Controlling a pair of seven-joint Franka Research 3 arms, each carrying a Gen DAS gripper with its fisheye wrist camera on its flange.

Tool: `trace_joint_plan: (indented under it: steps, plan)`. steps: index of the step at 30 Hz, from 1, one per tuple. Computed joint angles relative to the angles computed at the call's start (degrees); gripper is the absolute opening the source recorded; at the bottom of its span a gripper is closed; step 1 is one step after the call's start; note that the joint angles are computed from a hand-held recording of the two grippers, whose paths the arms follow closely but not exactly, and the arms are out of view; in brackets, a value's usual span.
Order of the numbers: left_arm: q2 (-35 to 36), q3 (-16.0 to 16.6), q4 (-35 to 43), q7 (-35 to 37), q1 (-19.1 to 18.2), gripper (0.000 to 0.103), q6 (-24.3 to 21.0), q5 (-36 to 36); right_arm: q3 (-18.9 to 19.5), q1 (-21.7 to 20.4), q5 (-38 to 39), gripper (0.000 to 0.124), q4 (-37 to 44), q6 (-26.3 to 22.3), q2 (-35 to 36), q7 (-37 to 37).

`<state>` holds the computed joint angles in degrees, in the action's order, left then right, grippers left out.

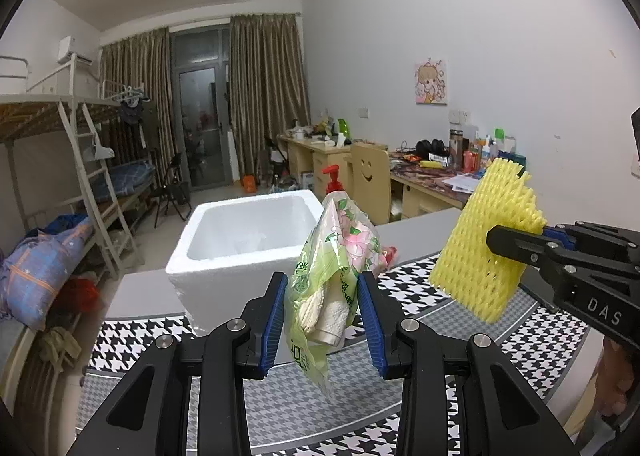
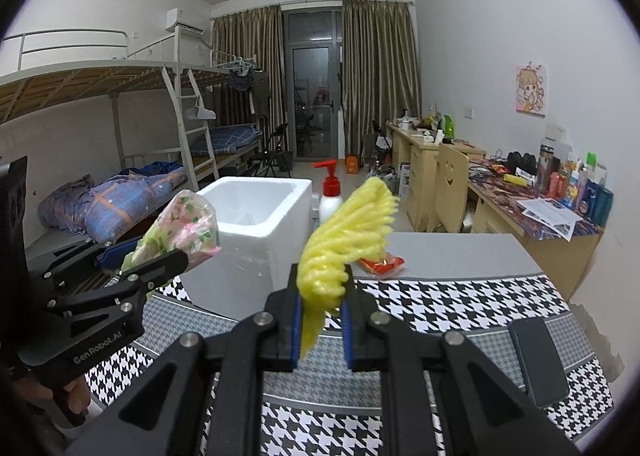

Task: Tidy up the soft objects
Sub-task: 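Carry the wipes pack in the left gripper and the foam net in the right gripper over the foam box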

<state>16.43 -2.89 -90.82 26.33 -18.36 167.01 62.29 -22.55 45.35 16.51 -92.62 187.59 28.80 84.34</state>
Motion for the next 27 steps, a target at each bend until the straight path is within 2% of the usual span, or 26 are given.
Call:
trace_joint_plan:
  steps: [5,17,25,27]
  plan:
    - [-0.01,0.54,0.62,-1.49,-0.27,0.038,-0.19,0.96,3.05,-2.38,-0.72,0.02,1.23,-0.13,0.14,-1.03]
    - [-0.06,0.97,2.14,-6.83,-0.76,0.038,-2.69,6.92,5.48,-4.55,-2.89,0.02,4.32,-1.21,1.34,-0.29]
    - [0.31,0.56,3.42,-7.74,0.02,0.038,-2.96,8.19,3.69,-2.99,-3.45,0.02,5.98,-2.04,2.21,0.55]
    - [0.19,0.78,3.68,-8.79,-0.07,0.038,-3.32,9.13,4.25,-3.53,-3.98,0.02,6.76,-2.66,2.33,0.91]
